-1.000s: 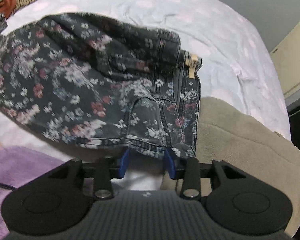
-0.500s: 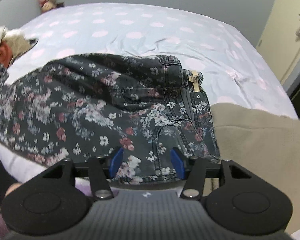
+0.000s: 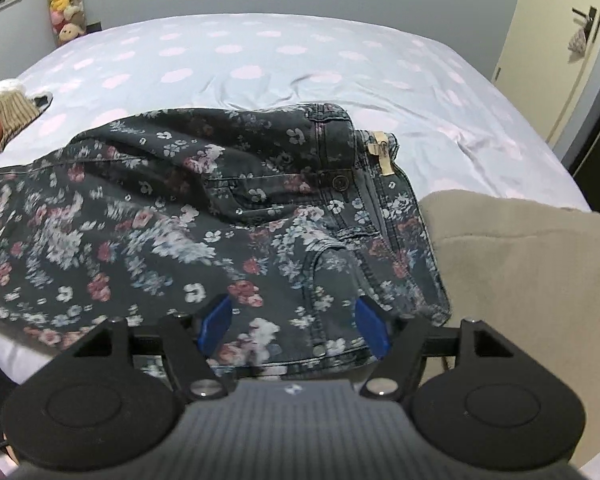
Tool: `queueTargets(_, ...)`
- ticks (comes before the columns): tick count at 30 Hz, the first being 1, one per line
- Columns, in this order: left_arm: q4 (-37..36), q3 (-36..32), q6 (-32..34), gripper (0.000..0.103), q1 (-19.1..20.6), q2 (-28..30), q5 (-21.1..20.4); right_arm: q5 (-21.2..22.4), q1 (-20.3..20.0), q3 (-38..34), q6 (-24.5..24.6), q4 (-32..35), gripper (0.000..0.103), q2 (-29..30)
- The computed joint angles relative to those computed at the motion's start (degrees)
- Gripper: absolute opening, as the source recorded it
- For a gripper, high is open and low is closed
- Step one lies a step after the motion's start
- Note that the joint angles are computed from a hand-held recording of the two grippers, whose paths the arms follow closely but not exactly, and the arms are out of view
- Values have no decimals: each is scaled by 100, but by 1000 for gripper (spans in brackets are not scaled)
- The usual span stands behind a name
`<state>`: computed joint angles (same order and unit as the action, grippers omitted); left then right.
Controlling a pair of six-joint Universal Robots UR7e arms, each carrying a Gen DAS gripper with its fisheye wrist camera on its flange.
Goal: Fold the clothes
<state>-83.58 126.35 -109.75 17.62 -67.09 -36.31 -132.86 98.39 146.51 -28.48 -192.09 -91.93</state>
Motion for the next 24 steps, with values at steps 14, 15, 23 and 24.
queueTargets(14, 591, -438, 642, 26, -290, 269, -224, 359, -52, 41, -367, 54, 71, -271)
queueTargets(15, 545, -487, 801, 31, -316, 280, -168, 357, -16, 48, -456, -22, 71, -249)
queueTargets(23, 144, -1147, 2315, 43, -110, 822, 389, 633, -13, -49, -638, -287, 71, -195)
queueTargets(24, 165, -1222, 2410, 43, -75, 887, 455, 631, -24, -69, -627, -253, 71, -191)
